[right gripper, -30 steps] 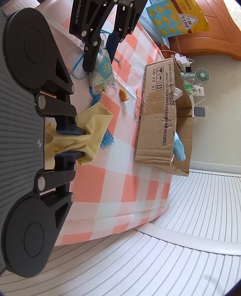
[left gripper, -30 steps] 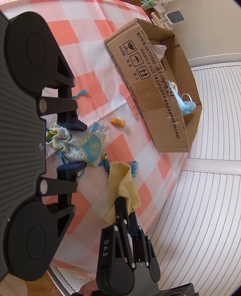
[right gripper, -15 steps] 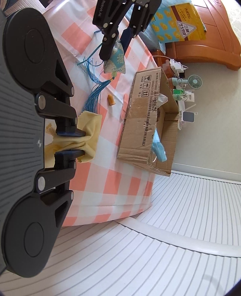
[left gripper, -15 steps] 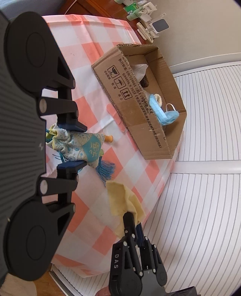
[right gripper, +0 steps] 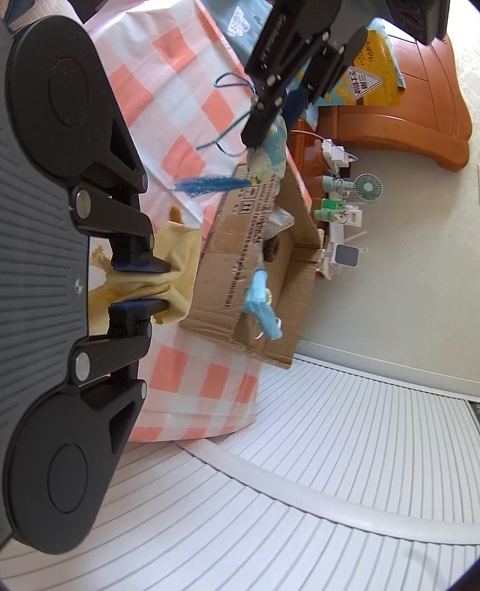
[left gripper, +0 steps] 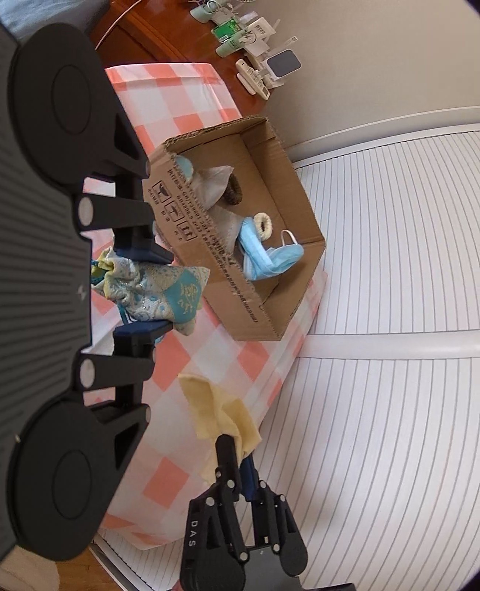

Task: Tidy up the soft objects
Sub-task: 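Carry the pouch and yellow cloth over the box and open the left gripper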

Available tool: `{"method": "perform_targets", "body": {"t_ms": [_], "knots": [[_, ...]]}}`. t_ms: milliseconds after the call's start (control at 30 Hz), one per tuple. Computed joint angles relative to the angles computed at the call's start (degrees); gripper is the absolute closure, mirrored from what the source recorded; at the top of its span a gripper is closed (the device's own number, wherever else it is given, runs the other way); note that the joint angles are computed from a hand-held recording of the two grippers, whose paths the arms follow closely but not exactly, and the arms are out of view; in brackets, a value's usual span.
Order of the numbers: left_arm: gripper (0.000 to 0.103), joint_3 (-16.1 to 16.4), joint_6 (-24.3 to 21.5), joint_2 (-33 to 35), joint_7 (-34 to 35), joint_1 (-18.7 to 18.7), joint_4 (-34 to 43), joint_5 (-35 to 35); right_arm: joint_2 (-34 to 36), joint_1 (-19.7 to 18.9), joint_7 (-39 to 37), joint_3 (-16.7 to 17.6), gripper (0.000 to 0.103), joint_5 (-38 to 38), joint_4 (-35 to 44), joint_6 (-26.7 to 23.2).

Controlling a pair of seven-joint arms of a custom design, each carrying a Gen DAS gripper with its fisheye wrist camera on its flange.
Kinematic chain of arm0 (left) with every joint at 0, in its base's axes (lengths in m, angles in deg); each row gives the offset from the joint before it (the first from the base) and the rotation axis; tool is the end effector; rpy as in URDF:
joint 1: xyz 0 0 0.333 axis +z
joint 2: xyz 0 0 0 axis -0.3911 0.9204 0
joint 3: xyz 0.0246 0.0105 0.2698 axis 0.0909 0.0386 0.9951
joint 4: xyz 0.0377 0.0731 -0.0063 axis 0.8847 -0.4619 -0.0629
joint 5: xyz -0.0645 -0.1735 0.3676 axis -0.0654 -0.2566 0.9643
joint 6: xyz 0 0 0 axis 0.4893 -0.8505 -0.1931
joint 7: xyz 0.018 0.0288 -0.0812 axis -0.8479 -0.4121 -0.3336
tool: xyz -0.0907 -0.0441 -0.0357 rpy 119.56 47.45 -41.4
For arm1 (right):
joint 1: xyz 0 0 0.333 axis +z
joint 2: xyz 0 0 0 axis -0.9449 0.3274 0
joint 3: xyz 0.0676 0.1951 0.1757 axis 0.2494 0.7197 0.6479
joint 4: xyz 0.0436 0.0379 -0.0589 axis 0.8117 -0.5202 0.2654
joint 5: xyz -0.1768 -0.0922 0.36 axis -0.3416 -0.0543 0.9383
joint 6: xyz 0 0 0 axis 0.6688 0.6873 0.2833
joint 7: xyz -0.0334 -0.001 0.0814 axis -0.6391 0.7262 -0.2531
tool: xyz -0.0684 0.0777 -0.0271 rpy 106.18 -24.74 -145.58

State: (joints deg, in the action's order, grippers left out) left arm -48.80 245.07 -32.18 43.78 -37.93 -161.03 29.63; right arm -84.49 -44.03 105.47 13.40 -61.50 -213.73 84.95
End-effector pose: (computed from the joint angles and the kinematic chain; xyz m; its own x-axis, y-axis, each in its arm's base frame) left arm 0.4486 -0.2023 0.5090 -0.4134 -0.9077 -0.0725 -0.5776 0.3230 -0.7497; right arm 0.4258 0.1348 0.4906 0.5463 -0.8197 0.1721 -0.4183 -0.4450 -0.7918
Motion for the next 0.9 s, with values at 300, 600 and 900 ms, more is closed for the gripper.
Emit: {"method": "perform_targets", "body": {"t_ms": [300, 600, 900], "knots": [[0.073, -2.7, 0.0, 8.0, -2.7, 5.3, 9.9, 7.1, 4.9, 5.8, -5.8, -4.1, 0.086, 4.1, 6.4, 0.3], [0.073, -2.7, -1.7, 21.4, -6.8, 8.4, 25.9, 15.1, 12.0, 8.2, -12.9, -5.0, 0.086, 11.6, 14.1, 0.9], [0.064, 1.2, -6.8, 37.1, -11.7, 7.7, 45.5, 19.4, 17.7, 4.6, -16.6, -1.4, 0.086, 15.9, 20.7, 0.7]]}}
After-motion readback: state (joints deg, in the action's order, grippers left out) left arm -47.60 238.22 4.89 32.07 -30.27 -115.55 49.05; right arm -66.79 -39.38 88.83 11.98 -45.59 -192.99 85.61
